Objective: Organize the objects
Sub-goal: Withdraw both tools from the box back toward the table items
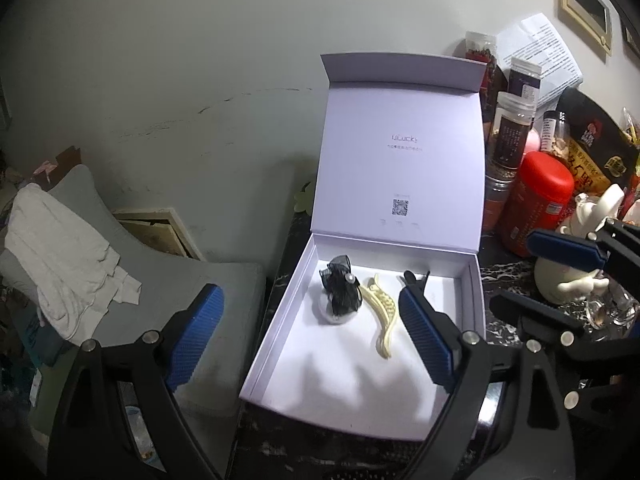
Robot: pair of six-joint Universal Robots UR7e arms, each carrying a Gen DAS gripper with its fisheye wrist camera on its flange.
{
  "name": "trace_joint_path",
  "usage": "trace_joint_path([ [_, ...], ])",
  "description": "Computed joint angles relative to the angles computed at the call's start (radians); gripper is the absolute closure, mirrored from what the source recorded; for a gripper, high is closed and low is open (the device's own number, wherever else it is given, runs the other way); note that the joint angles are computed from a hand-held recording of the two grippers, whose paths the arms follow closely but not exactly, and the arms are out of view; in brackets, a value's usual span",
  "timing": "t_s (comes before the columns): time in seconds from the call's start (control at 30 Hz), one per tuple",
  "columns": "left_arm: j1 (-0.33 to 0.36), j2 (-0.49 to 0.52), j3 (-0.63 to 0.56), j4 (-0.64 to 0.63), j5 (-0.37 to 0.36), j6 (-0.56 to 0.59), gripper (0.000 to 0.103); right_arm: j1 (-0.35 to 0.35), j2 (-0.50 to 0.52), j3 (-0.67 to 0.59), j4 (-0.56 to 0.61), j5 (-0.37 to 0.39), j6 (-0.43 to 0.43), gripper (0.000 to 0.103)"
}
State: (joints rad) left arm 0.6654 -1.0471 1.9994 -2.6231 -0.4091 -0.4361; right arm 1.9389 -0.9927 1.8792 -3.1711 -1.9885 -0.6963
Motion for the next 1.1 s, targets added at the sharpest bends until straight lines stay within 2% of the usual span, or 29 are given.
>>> trace_joint_path([
  [0.23,-0.075,-0.085,0.075,0.110,0.017,-0.141,0.010,0.035,-0.076,0.072,0.009,-0.004,0.016,0.046],
  [0.47,-0.143,-0.166,0.120,0.321,0.046,-0.341,0.008,0.063,-0.116,0.131,-0.011,-0.025,0.032,0.043],
  [0.63,-0.170,-0.217,0.152,0.472,0.025,-0.495,0.006,0.076,-0.136,0.172,-0.024,-0.045,0.047,0.043],
  [0.83,-0.194,-0.250,0.196,0.539,-0.001,-0.587,0.006,0.087,-0.156,0.227,-0.047,-0.073,0.064,0.043],
  [1.1,-0.207,-0.268,0.247,0.548,-0.051,-0.625,0.006,0.089,-0.177,0.292,-0.057,-0.091,0.104,0.043],
])
